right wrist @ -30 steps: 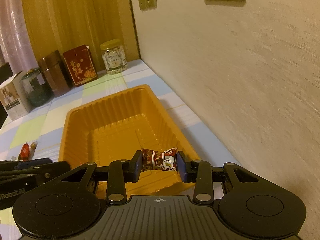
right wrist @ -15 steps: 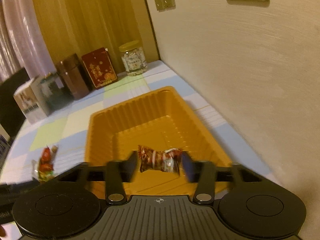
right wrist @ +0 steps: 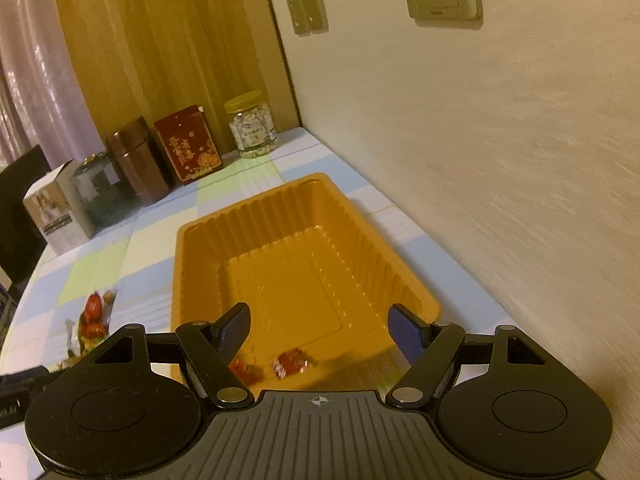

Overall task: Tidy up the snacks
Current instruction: 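Lower both held candies over the orange tray and open both grippers, then withdraw both grippers from the tray back toward the snack pile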

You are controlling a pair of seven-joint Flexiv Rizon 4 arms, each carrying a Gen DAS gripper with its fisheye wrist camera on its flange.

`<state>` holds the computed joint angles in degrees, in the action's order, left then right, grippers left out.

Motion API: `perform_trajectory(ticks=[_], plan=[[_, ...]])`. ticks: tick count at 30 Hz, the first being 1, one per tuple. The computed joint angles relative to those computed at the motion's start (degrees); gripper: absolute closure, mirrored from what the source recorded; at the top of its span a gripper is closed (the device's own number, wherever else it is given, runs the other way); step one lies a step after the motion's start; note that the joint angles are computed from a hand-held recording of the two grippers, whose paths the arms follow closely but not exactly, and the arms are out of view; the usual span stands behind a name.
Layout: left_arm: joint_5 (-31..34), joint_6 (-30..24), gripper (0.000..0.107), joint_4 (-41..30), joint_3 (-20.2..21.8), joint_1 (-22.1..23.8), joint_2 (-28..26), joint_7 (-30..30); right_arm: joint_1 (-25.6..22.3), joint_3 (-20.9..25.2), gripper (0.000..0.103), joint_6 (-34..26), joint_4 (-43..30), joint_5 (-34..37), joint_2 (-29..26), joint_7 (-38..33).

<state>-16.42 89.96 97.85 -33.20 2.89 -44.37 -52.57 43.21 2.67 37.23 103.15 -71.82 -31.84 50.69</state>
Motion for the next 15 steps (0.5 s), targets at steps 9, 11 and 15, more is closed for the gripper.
perform_trajectory(ticks=[9,11,15], plan=[[0.90,1.32,0.048,7.68,-8.06,9.20,3.56,1.39,3.30,0.99,0.027,-2.40,-3.26,2.62,-0.90,-2.83],[1.29,1.57,0.048,8.97,-9.63,11.08,4.10,1.27,4.11,0.94,0.027,-2.96,-4.31,3.06,-1.21,-3.75],[2.39,2.22,0.047,11.58,-12.33,14.79,5.07,0.61,5.58,0.59,0.027,-3.35,-6.68,3.36,-2.22,-5.63]])
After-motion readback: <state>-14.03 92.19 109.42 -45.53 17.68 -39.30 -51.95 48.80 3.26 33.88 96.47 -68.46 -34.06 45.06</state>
